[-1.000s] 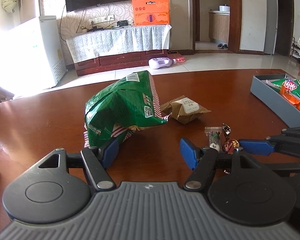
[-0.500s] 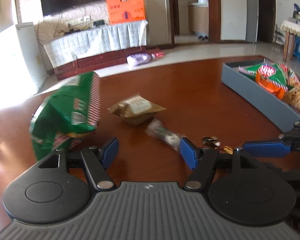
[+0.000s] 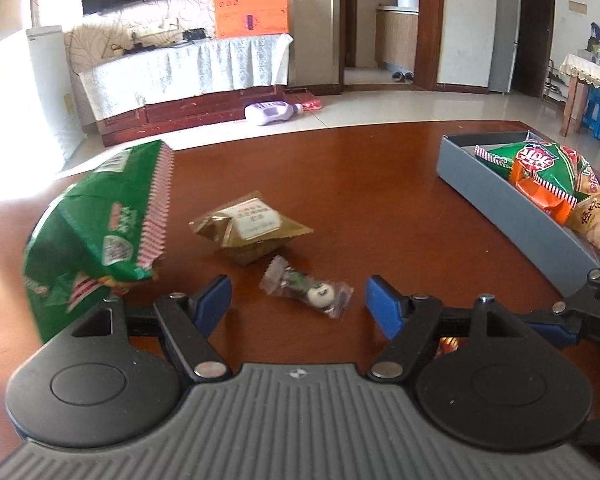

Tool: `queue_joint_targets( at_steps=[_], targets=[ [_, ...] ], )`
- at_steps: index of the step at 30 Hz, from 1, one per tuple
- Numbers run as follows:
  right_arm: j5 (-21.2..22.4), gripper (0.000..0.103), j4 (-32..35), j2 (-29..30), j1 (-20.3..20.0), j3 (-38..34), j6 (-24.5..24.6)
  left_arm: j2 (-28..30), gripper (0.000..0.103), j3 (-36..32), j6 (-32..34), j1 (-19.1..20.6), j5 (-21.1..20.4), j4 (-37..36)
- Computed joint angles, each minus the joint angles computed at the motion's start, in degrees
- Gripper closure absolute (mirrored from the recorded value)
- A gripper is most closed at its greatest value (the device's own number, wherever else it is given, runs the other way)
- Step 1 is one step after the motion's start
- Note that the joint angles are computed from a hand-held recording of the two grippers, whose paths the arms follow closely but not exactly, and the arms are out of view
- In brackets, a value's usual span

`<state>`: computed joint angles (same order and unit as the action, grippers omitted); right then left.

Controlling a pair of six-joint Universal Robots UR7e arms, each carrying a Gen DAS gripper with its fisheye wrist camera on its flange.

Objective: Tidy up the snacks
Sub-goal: 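Grasp the clear candy packet with the left tool while the right tool grasps a chocolate candy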

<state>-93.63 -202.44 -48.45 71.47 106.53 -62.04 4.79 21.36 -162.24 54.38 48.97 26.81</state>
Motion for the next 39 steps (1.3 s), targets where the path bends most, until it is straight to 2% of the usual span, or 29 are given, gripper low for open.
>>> queue_joint_targets(
  at_steps=[1, 3, 9, 14, 16, 17, 18, 20, 21, 24, 29, 31, 32, 33, 35, 37, 39],
  targets=[
    [0.1, 0.065, 0.3, 0.0, -0.1, -0.1, 0.2, 1.2, 0.038, -2.4, -0.3, 0.1, 0.3, 1.8],
    [0.5, 0.065, 1.4, -0.3, -0.3, -0.5, 1.4, 0.4, 0.056, -1.2, -0.4, 0.4, 1.6, 0.8],
    [1.2, 0.064, 3.9, -0.6, -0.6, -1.5, 4.6, -4.0, 0.07, 7.0, -1.1, 0.9, 2.8, -3.6],
    [1.7, 0.066, 3.9, -0.2, -0.5, -1.2, 4.5, -6.8, 0.069, 12.7, -0.5, 0.5, 1.0, -6.7],
    [1.9, 0.066, 4.7, -0.4, -0.6, -1.3, 5.4, -7.4, 0.062, 14.5, -0.8, 0.1, 0.1, -7.6],
    [2.2, 0.07, 5.3, -0.7, -0.7, -1.3, 5.8, -7.6, 0.062, 14.9, -1.0, 0.0, 0.0, -7.7],
    [2.2, 0.076, 5.4, -0.8, -0.6, -1.2, 5.9, -8.2, 0.062, 16.2, -1.0, 0.0, 0.1, -8.4],
    [2.3, 0.077, 5.3, -0.9, -0.6, -0.8, 5.4, -8.7, 0.065, 17.2, -1.3, 0.1, 0.4, -8.9],
    [2.6, 0.077, 5.4, -1.1, -0.5, -0.5, 5.1, -9.1, 0.07, 17.9, -1.8, 0.1, 0.3, -9.3],
    [2.9, 0.077, 5.2, -1.2, -0.6, -0.2, 5.0, -9.7, 0.071, 19.1, -3.3, -0.1, 0.5, -9.0],
    [2.9, 0.077, 7.9, -2.3, -0.9, -0.3, 6.0, -11.3, 0.072, 22.6, -3.9, -0.8, -1.2, -9.9],
    [2.7, 0.078, 8.8, -2.4, -1.1, -0.5, 5.9, -12.2, 0.067, 24.6, -3.1, -1.0, -1.9, -11.3],
    [2.5, 0.07, 8.9, -2.5, -1.0, -0.5, 5.9, -12.5, 0.063, 25.6, -3.0, -1.2, -2.8, -12.2],
    [2.3, 0.053, 8.3, -2.4, -0.9, -0.4, 5.8, -12.7, 0.054, 26.1, -3.1, -1.4, -3.8, -12.8],
    [2.4, 0.04, 7.4, -2.0, -0.9, -0.4, 5.6, -12.8, 0.048, 26.3, -3.0, -1.4, -4.2, -13.1],
    [2.3, 0.041, 7.2, -1.7, -0.8, -0.6, 5.5, -13.1, 0.044, 26.8, -3.4, -1.3, -4.2, -13.4],
    [2.3, 0.041, 6.3, -1.0, -0.6, -0.9, 5.1, -13.5, 0.044, 27.2, -4.0, -1.1, -3.7, -13.3]
  ],
)
